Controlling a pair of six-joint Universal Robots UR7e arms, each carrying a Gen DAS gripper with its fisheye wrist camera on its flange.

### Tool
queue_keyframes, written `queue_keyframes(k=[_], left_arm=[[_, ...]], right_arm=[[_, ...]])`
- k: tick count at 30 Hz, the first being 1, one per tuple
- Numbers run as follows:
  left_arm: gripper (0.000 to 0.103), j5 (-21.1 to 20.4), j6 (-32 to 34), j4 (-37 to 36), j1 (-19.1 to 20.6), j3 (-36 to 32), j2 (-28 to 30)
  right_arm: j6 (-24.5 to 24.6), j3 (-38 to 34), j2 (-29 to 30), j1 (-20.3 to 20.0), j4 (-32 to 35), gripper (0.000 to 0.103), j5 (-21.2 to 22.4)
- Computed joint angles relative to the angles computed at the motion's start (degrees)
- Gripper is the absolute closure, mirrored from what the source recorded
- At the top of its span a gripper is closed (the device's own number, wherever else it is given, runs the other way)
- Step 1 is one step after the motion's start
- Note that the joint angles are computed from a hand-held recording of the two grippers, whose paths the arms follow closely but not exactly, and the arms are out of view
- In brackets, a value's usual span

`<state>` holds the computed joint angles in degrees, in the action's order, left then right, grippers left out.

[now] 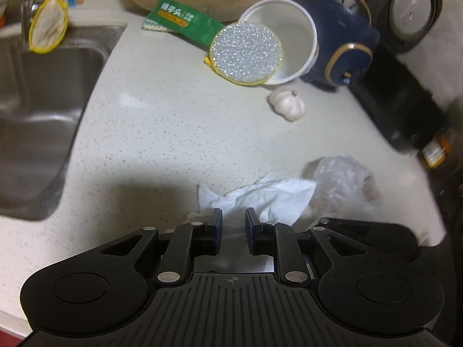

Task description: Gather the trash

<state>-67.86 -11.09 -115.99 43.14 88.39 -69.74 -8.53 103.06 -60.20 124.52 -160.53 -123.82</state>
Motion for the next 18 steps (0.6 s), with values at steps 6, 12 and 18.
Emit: queue_keyframes(k=[6,12,18], left_arm=[[0.083,9.9,6.0,1.7,-1.9,1.6,-0.4],[0.083,4.9,3.2,-4.2,-0.5,2.4,-2.0],[0.083,-1.7,-0.9,-7.4,1.1,1.3,-1.8]], right_arm=[[-2.4,-0.1,-0.6,1.5,0.6,0.036,-6.3],[-4.5,1.8,-3.9,3.2,-3.9,0.026,-14.2],[-4.3,3.7,-5.8,3.3,-10.9,0.022,-21.3]])
